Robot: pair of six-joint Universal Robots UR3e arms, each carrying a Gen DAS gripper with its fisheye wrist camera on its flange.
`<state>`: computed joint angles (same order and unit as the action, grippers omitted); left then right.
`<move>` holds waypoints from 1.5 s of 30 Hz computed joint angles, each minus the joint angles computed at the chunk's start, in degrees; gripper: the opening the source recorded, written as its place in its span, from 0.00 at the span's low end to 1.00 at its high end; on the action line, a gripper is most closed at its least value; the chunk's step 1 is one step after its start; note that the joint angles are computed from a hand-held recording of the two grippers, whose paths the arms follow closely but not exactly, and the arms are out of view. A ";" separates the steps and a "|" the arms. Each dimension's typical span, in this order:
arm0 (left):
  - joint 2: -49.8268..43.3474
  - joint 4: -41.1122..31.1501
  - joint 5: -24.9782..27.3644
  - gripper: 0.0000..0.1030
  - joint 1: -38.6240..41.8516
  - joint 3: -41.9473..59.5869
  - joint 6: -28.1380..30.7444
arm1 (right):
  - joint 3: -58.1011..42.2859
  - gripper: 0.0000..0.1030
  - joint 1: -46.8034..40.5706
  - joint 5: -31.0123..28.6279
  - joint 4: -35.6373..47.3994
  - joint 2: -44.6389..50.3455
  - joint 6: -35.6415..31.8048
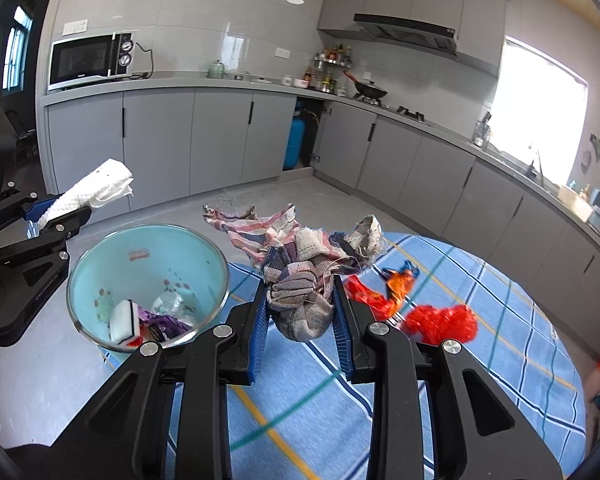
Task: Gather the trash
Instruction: 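Carry the paper towel and checked cloth over the blue bin with both tools, then open both tools to drop the paper towel and cloth into the bin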
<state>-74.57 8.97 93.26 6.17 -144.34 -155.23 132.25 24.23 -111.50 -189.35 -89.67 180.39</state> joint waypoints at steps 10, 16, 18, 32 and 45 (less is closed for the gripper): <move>-1.04 -1.24 -1.56 0.20 2.85 1.32 0.19 | -5.73 0.29 2.15 0.50 0.26 6.10 -0.61; -2.11 -1.53 -2.03 0.20 4.34 2.11 0.37 | -9.14 0.29 2.71 1.81 0.85 9.50 -1.46; -3.31 -0.90 -1.41 0.20 4.15 2.54 0.19 | -10.38 0.29 3.04 2.01 0.80 11.06 -1.61; -7.46 -0.38 -1.80 0.23 4.61 3.88 0.36 | -15.30 0.30 2.68 4.70 0.99 17.91 -2.69; -9.76 2.46 -1.09 0.61 4.23 3.44 0.36 | -12.90 0.54 0.05 6.95 -2.06 17.90 -2.33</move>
